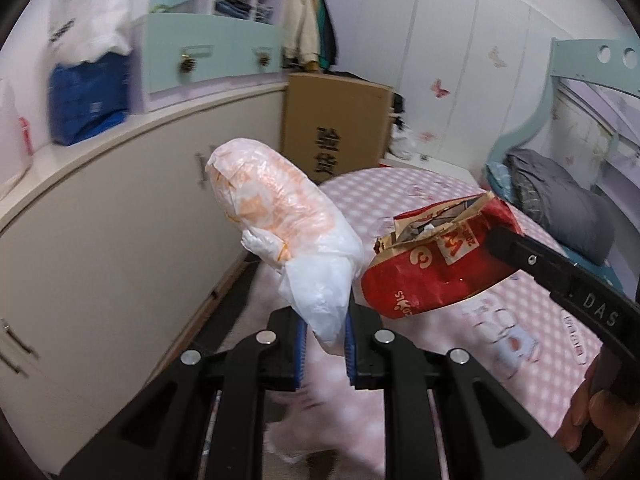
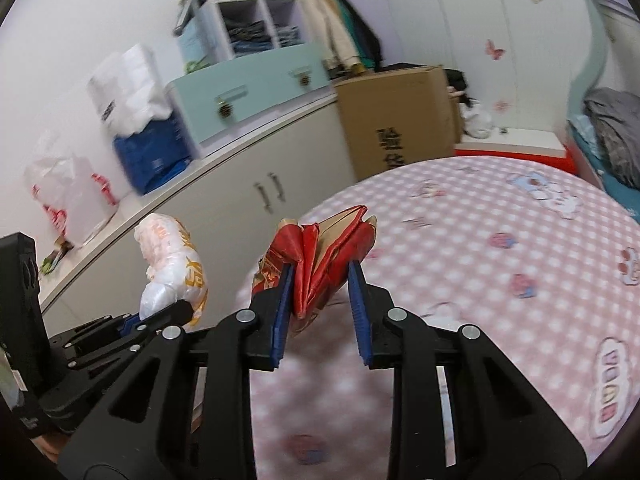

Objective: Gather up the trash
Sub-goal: 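Lift the plastic bag and red snack bag and carry them toward the wastebasket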

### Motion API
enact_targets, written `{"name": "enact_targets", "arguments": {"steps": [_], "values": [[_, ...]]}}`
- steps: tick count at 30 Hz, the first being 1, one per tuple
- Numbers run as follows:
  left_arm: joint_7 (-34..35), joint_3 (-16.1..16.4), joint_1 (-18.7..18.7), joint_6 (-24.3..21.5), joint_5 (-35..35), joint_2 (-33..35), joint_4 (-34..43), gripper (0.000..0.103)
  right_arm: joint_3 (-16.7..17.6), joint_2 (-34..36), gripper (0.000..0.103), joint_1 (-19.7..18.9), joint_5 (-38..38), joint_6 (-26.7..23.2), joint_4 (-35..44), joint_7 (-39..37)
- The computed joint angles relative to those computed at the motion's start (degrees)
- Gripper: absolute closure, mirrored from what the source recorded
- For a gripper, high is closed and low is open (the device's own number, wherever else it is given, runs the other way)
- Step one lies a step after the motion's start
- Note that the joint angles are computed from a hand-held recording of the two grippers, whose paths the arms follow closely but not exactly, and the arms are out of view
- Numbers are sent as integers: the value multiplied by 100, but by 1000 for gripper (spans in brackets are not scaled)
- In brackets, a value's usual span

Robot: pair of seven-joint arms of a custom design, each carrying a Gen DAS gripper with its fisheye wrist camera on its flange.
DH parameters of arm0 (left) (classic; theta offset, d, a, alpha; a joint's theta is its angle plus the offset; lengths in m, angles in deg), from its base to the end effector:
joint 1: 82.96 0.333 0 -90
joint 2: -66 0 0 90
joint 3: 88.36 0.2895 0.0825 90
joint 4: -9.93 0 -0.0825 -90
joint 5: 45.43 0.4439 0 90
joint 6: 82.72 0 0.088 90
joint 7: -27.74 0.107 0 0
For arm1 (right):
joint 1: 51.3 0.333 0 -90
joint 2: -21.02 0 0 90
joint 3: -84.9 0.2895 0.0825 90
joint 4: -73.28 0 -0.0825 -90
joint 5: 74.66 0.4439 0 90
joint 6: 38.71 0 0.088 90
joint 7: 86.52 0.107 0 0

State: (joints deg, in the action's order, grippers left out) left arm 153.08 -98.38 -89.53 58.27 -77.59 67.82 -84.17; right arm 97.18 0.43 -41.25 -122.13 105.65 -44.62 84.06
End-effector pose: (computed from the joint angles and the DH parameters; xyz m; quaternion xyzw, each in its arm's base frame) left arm 0.6518 -0.1918 0.6429 -0.4149 0.7949 -0.4144 0.1559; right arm 0.5158 0.2360 0.6413 -0.4340 0.7381 -0.3365 0.3920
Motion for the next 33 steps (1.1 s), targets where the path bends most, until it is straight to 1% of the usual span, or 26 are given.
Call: {"name": "enact_targets", "arguments": {"steps": [4, 7, 10, 16, 19, 23, 27, 33], "values": [[-12, 137, 153, 69, -52, -70, -160, 88, 60, 673, 76, 202, 39, -15, 632, -272], [-54, 241, 302, 103, -22, -45, -232, 88, 12, 1288, 76, 474, 105, -23, 1199, -562], [-220, 321, 452, 137, 158, 64, -249, 88, -97, 1857, 76, 774, 183, -54, 1736, -849], [-615, 414, 743, -44, 450, 430, -64, 88, -366, 2867, 76, 1297, 526, -91, 2678, -1427], [-755, 417, 851, -135, 565, 608, 26, 88, -493, 3408, 76, 1537, 718, -218, 3205, -1754], [-916, 413, 952, -244, 717, 844, 146, 88, -677, 3925, 76, 1772, 1051, -318, 3689, -2133], [-1033, 407, 1019, -330, 846, 1009, 191, 88, -855, 4270, 76, 1955, 1321, -410, 3998, -2399], [-1409, 440, 1032, -614, 1268, 1448, 539, 88, -1077, 4702, 76, 2175, 1395, -694, 4425, -2628]]}}
